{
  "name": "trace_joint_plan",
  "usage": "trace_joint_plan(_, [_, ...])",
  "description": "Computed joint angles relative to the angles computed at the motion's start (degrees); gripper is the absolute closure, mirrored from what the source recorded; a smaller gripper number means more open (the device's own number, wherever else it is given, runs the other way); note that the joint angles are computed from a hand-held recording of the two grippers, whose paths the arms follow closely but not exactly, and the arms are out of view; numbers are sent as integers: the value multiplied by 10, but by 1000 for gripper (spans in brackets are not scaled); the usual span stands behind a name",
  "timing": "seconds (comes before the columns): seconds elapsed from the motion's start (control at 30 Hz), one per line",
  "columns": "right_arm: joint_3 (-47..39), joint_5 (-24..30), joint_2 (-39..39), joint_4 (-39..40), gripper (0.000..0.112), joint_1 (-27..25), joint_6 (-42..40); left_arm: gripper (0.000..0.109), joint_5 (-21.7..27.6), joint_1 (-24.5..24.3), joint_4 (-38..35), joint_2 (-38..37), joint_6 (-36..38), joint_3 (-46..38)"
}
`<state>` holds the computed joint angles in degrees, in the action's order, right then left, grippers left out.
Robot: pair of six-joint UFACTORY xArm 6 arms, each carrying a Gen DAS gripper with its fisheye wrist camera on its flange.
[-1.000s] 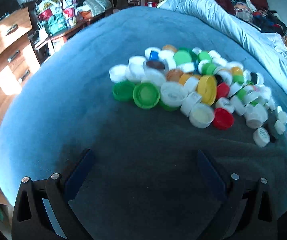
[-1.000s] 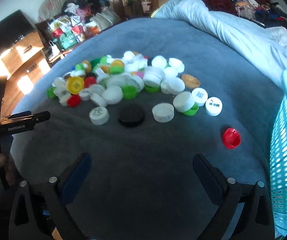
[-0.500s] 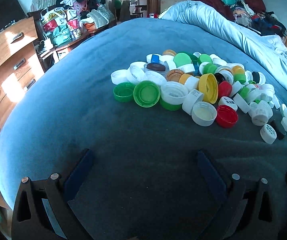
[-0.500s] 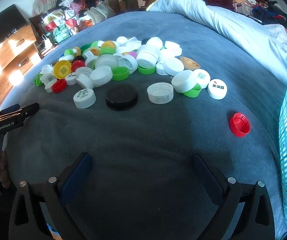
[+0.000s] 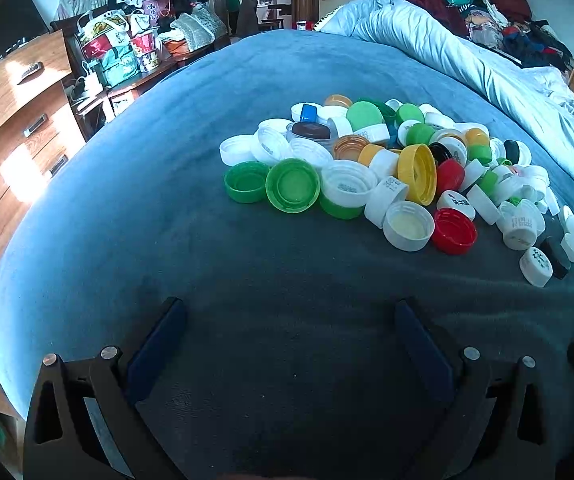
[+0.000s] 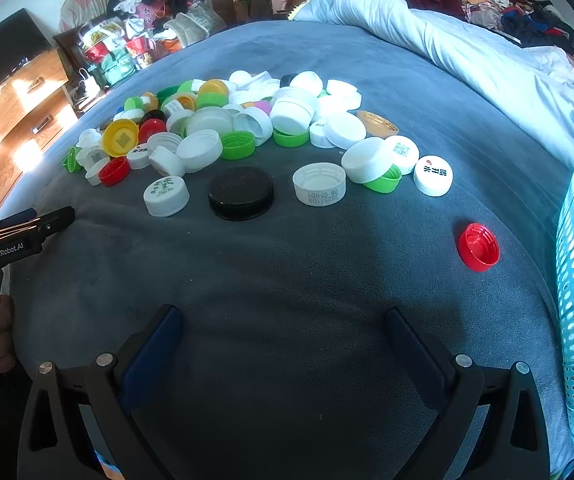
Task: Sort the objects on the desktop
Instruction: 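Move both open tools back over the cap pile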
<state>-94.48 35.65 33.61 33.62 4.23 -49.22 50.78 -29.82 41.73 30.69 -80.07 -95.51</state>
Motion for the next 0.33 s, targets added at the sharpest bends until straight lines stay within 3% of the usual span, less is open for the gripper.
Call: trace_joint_plan(0.33, [0,-2,1,-2,9,1,2,7,-10,5,-3,0,7,2])
